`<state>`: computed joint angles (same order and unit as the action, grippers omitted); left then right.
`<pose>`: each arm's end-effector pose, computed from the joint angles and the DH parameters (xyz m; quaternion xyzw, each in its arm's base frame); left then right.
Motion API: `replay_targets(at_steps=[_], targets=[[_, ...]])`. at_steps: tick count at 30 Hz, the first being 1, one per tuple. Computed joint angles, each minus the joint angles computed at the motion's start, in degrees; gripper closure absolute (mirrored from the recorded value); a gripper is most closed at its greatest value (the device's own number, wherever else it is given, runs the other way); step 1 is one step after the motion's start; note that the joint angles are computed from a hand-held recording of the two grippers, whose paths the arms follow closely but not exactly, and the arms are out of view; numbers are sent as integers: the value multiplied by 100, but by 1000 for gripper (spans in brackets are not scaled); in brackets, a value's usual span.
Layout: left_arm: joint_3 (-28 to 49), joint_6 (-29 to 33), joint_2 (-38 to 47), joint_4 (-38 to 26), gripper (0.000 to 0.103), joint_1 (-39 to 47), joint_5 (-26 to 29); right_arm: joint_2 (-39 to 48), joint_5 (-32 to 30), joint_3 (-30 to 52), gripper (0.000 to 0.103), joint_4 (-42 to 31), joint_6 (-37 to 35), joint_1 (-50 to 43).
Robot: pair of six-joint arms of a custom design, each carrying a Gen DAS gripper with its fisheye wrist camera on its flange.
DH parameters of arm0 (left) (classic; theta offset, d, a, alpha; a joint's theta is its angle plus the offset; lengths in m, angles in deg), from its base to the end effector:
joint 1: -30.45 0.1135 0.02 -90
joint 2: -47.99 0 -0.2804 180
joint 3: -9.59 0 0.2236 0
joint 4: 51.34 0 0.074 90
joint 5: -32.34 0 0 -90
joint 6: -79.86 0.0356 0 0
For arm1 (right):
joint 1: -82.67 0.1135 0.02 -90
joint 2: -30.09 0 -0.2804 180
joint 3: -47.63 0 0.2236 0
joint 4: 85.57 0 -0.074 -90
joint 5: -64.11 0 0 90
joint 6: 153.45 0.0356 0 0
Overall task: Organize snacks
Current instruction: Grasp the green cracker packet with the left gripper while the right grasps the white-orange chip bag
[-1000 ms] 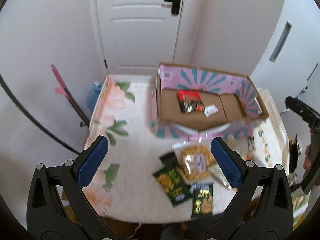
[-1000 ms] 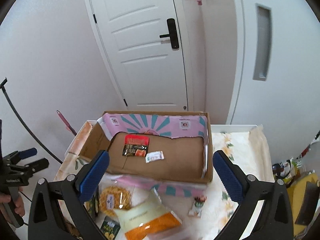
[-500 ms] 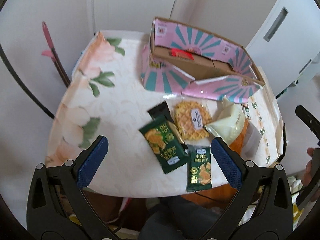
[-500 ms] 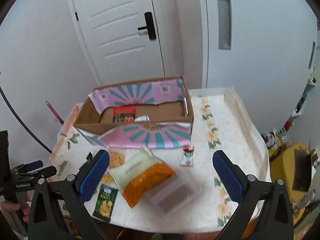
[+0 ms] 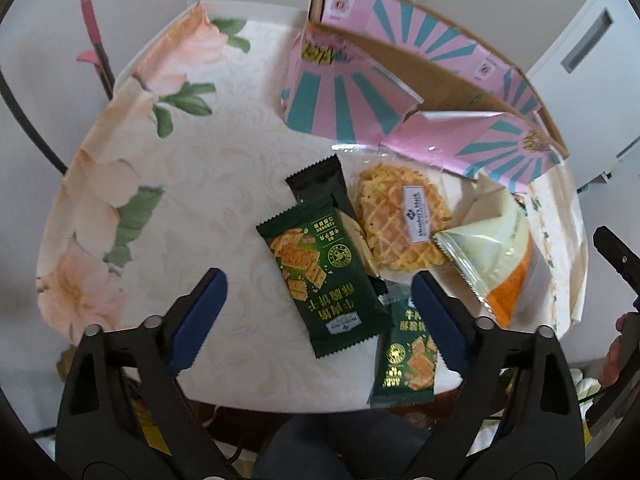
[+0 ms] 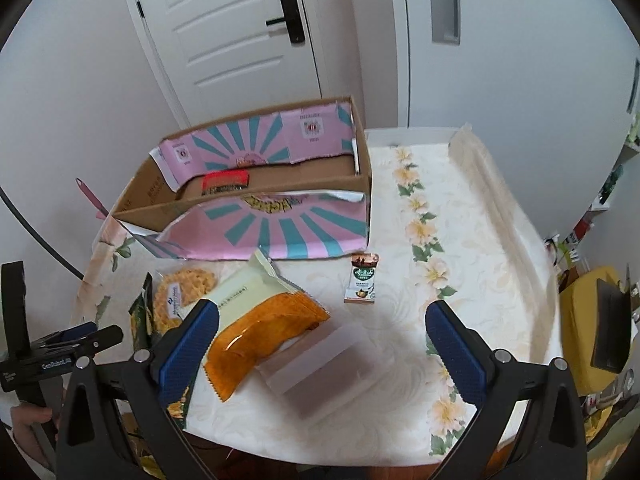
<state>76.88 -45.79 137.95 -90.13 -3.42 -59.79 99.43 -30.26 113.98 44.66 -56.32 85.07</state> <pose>0.2320 -0.1541 0.2115 -0.0196 0.9688 -0.1257 0.2127 0.2103 0.0115 0.2770 0.0269 0.9467 0.0625 0.3150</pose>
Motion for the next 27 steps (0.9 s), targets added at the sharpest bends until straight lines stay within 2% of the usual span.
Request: replay_targets(at_steps=[7,9,15,18,27], targets=[[66,-224,483,252,29,184,74,775,-396,80,0,355,-390,-109],[83,-235,597,305,36,232,124,953,-445,127,0,431,-472,-86],[179,-290,775,339,42,240,126,1303,-614,203,0,509,-508,57],[258,-311,824,244,55,223,77,1309,-627,181,0,491,-446,157],[183,-364,724,210,62,206,-20,1282,-758,53,0,526,-336,284]])
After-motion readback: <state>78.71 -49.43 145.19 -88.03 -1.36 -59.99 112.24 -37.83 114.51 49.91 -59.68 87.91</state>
